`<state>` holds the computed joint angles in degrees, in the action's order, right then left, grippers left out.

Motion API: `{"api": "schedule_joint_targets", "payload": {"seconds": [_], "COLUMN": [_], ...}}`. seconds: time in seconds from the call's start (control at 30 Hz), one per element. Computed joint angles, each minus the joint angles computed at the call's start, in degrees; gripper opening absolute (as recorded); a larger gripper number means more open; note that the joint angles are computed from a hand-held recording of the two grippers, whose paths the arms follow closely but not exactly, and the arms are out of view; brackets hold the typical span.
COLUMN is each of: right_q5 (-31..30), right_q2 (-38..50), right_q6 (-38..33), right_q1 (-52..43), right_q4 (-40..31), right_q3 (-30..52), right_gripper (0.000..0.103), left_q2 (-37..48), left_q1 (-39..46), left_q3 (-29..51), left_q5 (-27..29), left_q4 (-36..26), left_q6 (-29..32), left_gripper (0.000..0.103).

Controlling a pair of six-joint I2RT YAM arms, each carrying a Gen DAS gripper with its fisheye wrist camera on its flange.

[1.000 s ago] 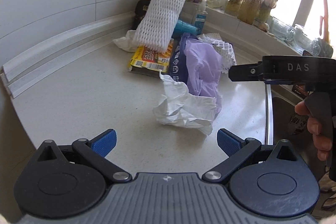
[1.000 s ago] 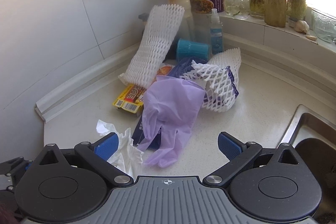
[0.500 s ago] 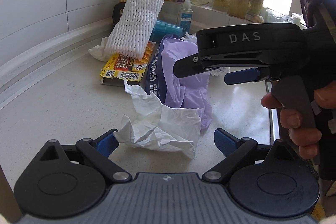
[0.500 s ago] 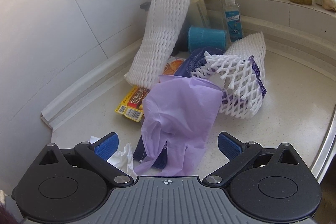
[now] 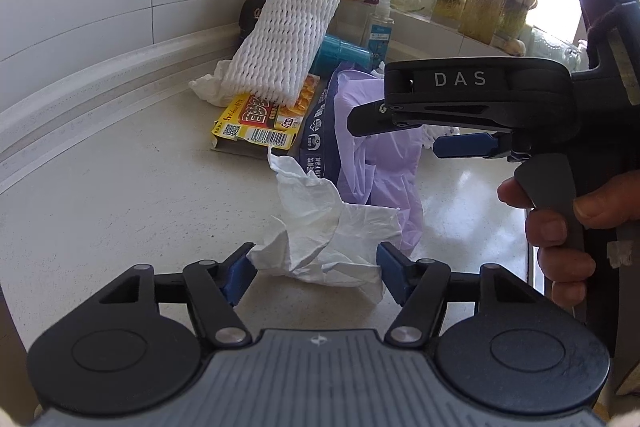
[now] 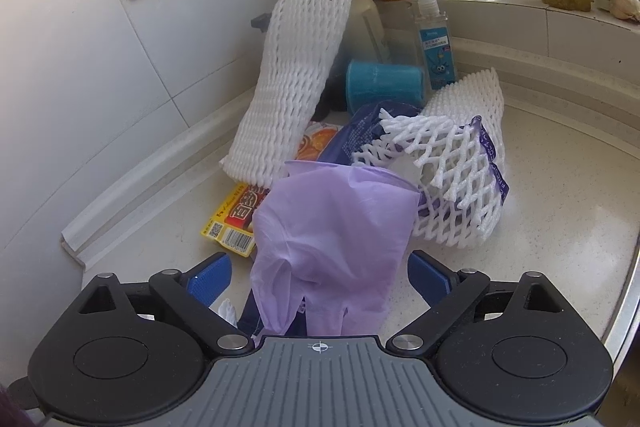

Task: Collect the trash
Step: 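Close the left gripper on the white tissue while the right gripper grasps the purple glove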

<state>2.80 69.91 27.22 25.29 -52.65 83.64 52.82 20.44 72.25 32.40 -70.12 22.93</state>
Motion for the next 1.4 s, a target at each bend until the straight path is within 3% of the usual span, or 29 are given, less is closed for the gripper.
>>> {"api": "schedule_joint_targets", "payload": {"seconds": [0.33, 0.5, 0.8, 1.0, 1.4], "right_q5": [3.5, 4.1, 4.7, 6.1, 10.6], "right_q2": [-1.1, -1.5, -2.7, -2.9, -3.7], "right_q6": [1.3, 1.7, 3.1, 3.6, 5.1], "right_q1": [1.2, 1.6, 2.1, 3.0, 7.1], "right_q4": [0.9, 1.1, 2.1, 2.2, 1.1], "right_q3": [-0.9, -1.1, -2.3, -2.0, 0.9], "right_gripper": [0.070, 0.045, 0.015, 0.007, 0.006], "left_q2": [0.9, 1.7, 3.3, 4.4, 8.5], "left_q1": [4.2, 5.5, 8.7, 11.5, 22.6], "left_q3": [1.7, 2.3, 4.0, 5.7, 12.5], "left_q5": [3.5, 4.2, 7.3, 9.5, 14.4], "left_q4": [-2.1, -2.4, -3.8, -5.4, -12.9], "left_q6": [1.2, 1.0, 1.8, 3.3, 11.6], "left_gripper": [0.036, 0.023, 0.015, 0.014, 0.014]}}
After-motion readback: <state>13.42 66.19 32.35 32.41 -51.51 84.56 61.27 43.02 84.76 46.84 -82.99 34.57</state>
